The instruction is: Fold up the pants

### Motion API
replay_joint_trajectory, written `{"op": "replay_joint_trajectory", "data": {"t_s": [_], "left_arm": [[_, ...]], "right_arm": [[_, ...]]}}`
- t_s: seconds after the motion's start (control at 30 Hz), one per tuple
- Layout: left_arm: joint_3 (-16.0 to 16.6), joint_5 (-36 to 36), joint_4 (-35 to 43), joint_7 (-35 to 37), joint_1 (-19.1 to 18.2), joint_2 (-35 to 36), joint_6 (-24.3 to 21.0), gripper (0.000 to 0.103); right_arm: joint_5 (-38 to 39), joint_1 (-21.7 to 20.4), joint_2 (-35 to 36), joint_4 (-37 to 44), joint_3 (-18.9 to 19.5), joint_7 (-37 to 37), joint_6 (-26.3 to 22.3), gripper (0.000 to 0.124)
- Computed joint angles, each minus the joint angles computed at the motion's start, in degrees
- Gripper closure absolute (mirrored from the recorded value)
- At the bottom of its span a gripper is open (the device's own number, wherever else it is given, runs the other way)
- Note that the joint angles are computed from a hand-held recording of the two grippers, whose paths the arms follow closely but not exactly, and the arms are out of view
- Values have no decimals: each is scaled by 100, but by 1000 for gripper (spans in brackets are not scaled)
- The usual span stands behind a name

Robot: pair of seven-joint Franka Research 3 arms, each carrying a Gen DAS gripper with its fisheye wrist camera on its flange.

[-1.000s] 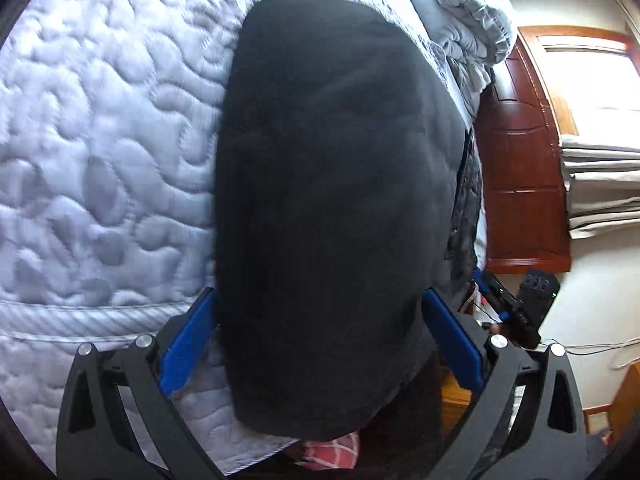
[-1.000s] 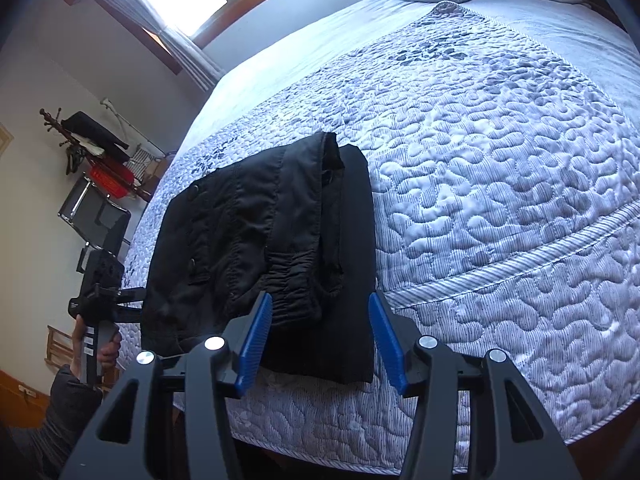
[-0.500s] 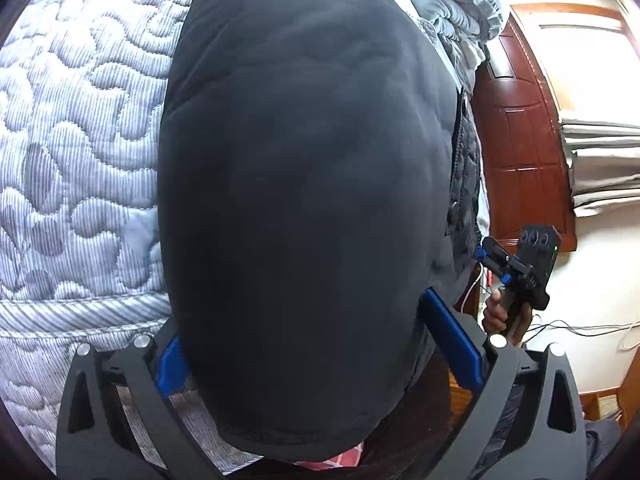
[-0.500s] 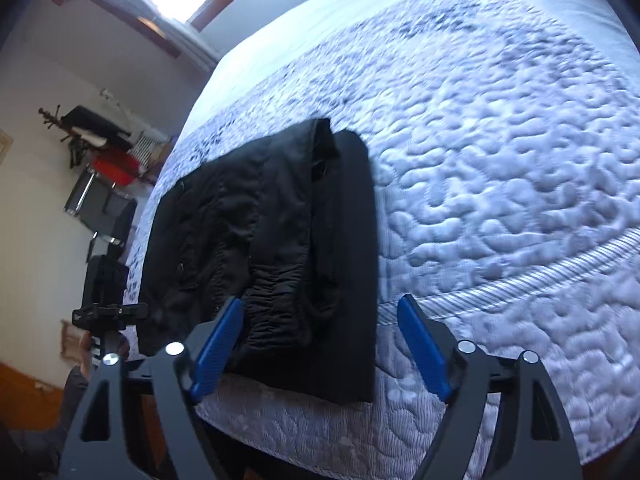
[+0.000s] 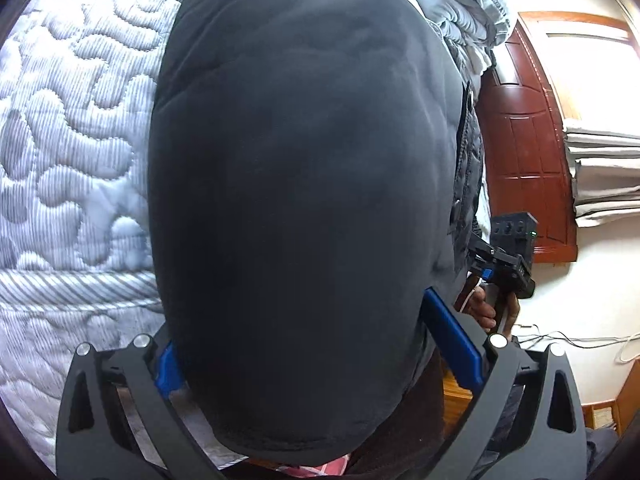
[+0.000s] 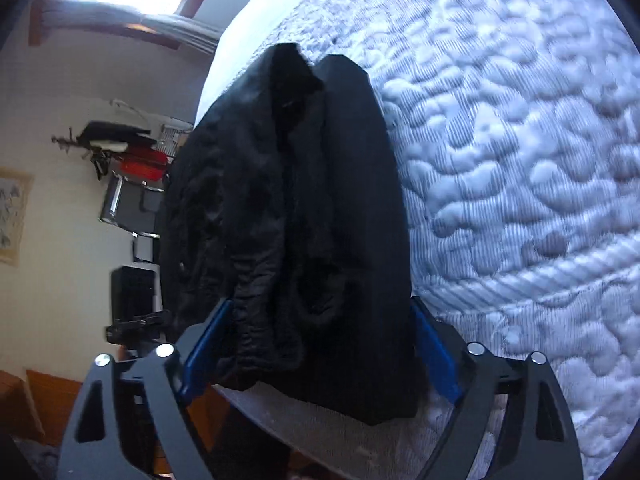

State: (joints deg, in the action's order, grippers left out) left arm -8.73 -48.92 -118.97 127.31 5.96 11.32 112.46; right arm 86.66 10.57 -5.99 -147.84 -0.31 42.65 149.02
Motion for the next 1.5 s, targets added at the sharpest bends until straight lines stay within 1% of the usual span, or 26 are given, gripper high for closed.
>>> {"op": "replay_joint_trajectory", "data": {"t_s": [0.07, 0.1, 0.17, 0.2, 0.27, 0.37, 0.43, 0.47, 0.5, 0.57, 0.63, 0.7, 0.77, 0.8, 0.93, 0.97, 1.07, 1.33, 1.5], "left_arm": [[-13, -56, -53, -110, -24, -53, 47, 4], [-20, -123, -68, -168, -32, -64, 38, 4], [-52, -207, -65, -227, -81, -58, 82, 4], [-78, -205, -95, -200, -127, -76, 162, 4], [-103, -140, -122, -194, -212, -75, 357, 4], [-130, -210, -128, -232, -268, -3, 573, 4], [-138, -174, -71, -298, -270, 30, 558, 4], [-145, -154, -42, -314, -271, 37, 545, 4], [-149, -119, -17, -318, -269, 41, 521, 4], [-149, -2, 30, -334, -274, 29, 498, 4], [-165, 101, 114, -356, -306, 28, 568, 4], [-154, 125, 93, -266, -275, 14, 573, 4], [-140, 122, 162, -224, -237, 77, 534, 4], [-140, 140, 241, -234, -226, 128, 515, 4], [-169, 272, 595, -406, -166, 402, 248, 4], [-186, 314, 678, -440, -154, 474, 201, 4], [-241, 344, 871, -525, -91, 649, 42, 4], [-391, 169, 1404, -712, 134, 1192, -333, 4], [-495, 240, 1727, -664, 204, 1487, -579, 4]], "right_arm": [[-214, 57, -137, -46, 87, 56, 318, 63], [-446, 93, -228, -77, 138, 211, 526, 68], [-972, 173, -372, -145, 223, 587, 917, 72], [-1177, 213, -304, -96, 230, 700, 1090, 74], [-1451, 273, -270, -101, 192, 986, 1196, 74], [-1148, 383, -212, -110, 103, 768, 1225, 73], [-995, 430, -262, -159, 102, 713, 1251, 72], [-922, 442, -278, -178, 91, 671, 1244, 69], [-894, 436, -279, -173, 69, 664, 1194, 65], [-937, 365, -395, -275, -9, 646, 1061, 58], [-981, 314, -432, -260, -67, 552, 932, 55], [-1200, 252, -501, -290, -85, 530, 938, 48], [-1316, 251, -494, -263, -70, 526, 1024, 44], [-1275, 250, -499, -230, -107, 400, 1012, 42], [-1028, 162, -387, 6, -269, 46, 671, 38], [-1025, 114, -316, 83, -281, 51, 585, 38], [-891, -98, -14, 352, -388, -92, -11, 38], [-867, -540, 574, 764, -296, -225, -703, 36], [-757, -816, 987, 1001, -277, -411, -1384, 28]]}}
